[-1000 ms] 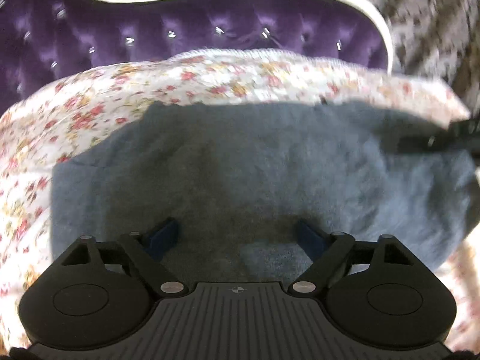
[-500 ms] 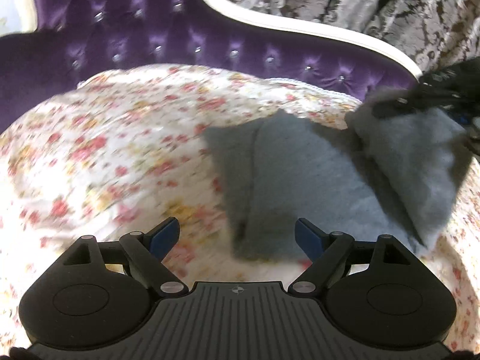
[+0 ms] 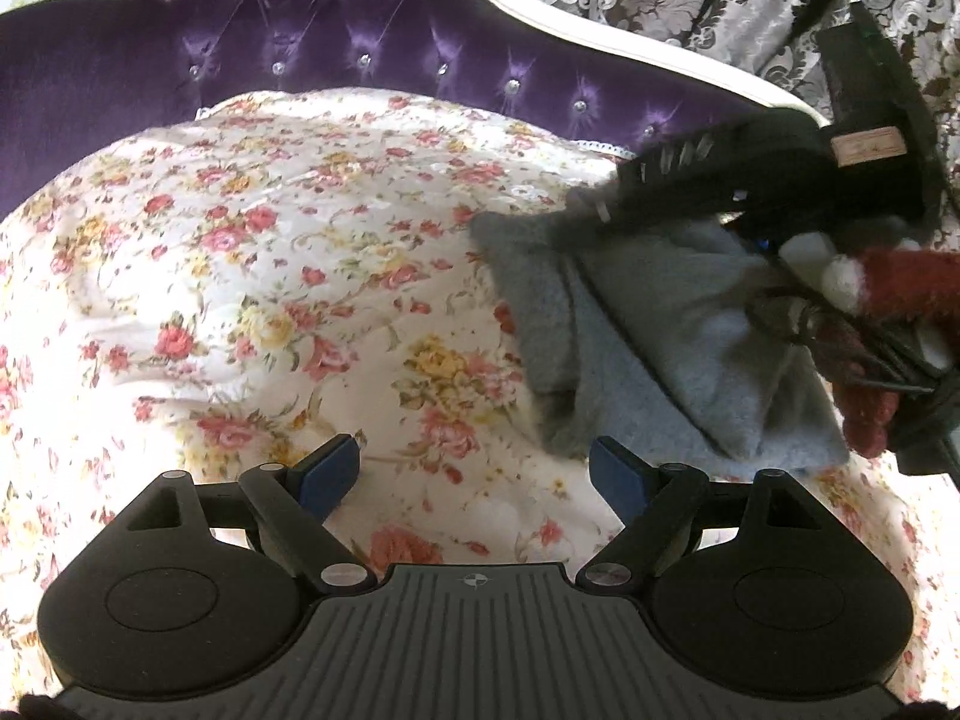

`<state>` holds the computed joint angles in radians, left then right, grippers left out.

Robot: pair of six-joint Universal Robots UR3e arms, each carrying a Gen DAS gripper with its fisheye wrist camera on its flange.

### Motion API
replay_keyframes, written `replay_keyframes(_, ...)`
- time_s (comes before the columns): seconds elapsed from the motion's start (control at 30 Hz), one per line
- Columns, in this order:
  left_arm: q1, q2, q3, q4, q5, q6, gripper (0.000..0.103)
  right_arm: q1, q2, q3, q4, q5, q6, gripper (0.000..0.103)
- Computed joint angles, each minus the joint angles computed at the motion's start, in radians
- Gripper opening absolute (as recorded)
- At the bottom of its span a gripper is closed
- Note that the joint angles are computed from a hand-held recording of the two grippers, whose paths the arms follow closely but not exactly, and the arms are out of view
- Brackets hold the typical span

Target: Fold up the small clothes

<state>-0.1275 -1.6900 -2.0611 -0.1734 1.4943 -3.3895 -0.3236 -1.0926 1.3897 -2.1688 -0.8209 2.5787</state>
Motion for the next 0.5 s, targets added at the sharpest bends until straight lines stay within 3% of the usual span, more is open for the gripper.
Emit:
replay_keyframes(0.03,0.003,0.005,-0.005,-0.001,-0.006,0.0,0.084,-0.012,-0.008,0.002,0.038,0.04,-0.037,0.076)
replay_keyframes(0.07,0.007,0.01,-0.01,-0.004,-0.013,0.001,0.084,-0.024,-0.023,0.014,0.06,0.075,-0.069,0.079)
replay_keyframes(0.33,0.012,0.041,-0.006,-0.047,-0.031,0.019,0.084,-0.166,-0.146,0.074,0.264,0.362,-0.274,0.079)
replay_keyframes(0.5,0.031,0.083,-0.002,-0.084,-0.049,0.041,0.084,-0.283,-0.238,0.196,0.26,0.38,-0.341,0.079)
